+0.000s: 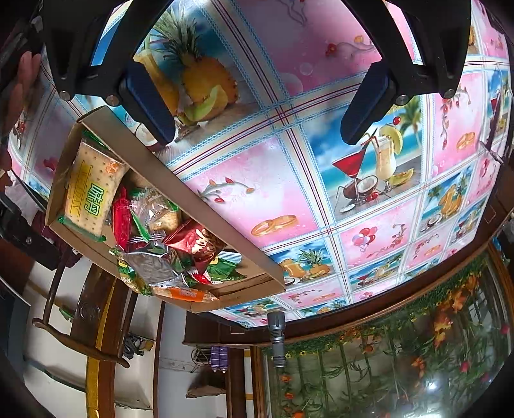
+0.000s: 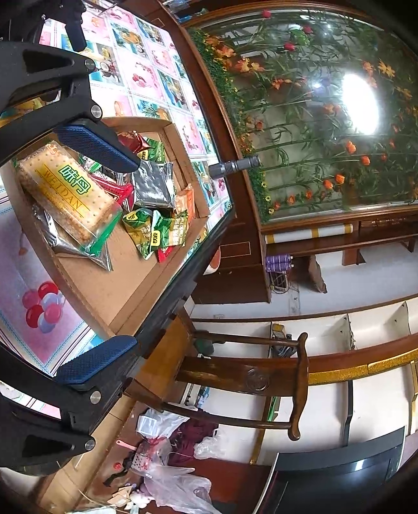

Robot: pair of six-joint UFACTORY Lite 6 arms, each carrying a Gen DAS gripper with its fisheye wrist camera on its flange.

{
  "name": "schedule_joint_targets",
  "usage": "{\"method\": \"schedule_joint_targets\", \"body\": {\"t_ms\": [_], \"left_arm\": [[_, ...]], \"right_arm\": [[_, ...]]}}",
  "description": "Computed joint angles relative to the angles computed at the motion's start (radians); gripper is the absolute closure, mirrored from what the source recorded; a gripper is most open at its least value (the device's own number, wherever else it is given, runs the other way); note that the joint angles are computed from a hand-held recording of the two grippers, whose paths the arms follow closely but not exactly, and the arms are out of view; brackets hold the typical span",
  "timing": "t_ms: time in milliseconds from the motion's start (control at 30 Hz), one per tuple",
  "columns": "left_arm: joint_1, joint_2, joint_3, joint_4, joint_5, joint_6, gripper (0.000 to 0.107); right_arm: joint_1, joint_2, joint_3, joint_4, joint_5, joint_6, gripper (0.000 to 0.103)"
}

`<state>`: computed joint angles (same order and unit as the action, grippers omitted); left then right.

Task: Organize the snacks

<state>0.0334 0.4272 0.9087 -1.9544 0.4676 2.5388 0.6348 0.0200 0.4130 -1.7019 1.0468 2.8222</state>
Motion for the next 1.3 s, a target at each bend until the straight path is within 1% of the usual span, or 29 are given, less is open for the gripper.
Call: {"method": "schedule_joint_targets", "body": {"t_ms": [133, 333, 467, 533, 667, 800, 867, 1033, 1233, 1300], "left_arm": [[0.003, -0.022, -0.017, -0.028, 0.005, 0.024, 0.005], [-0.006, -0.073, -0.073, -0.26, -0.001, 0.223, 0.005], [-0.002, -0.089, -0.083, -0.303, -0.001, 0.266, 0.005], [0.008, -0.095, -0.084, -0.295, -0.001, 0.255, 0.005], [0.056, -0.101, -0.069, -0.166, -0.002, 0.115, 0.005], [0.103, -0.113, -0.094, -0.197, 0.015, 0.154, 0.004], [0.122, -0.108, -0.09, -0.191, 0.02, 0.145, 0.005], [0.131, -0.109, -0.095, -0.203, 0.028, 0.161, 0.004], [0.135, -0.149, -0.146, -0.244, 0.068, 0.229, 0.004], [0.136, -0.153, -0.149, -0.233, 0.075, 0.224, 0.004]], "right_arm": [[0.0, 0.016, 0.019, 0.003, -0.004, -0.025, 0.001], [0.013, 0.028, 0.032, 0.014, 0.006, -0.048, 0.001], [0.016, 0.033, 0.039, 0.012, 0.008, -0.059, 0.001], [0.02, 0.04, 0.047, 0.013, 0.01, -0.069, 0.001], [0.055, 0.054, 0.059, 0.022, 0.04, -0.085, 0.001], [0.11, 0.079, 0.082, 0.051, 0.092, -0.112, 0.001], [0.133, 0.093, 0.098, 0.074, 0.111, -0.124, 0.001], [0.141, 0.084, 0.088, 0.087, 0.128, -0.098, 0.001], [0.141, 0.087, 0.093, 0.097, 0.127, -0.099, 0.001], [0.144, 0.092, 0.097, 0.101, 0.133, -0.104, 0.001]]}}
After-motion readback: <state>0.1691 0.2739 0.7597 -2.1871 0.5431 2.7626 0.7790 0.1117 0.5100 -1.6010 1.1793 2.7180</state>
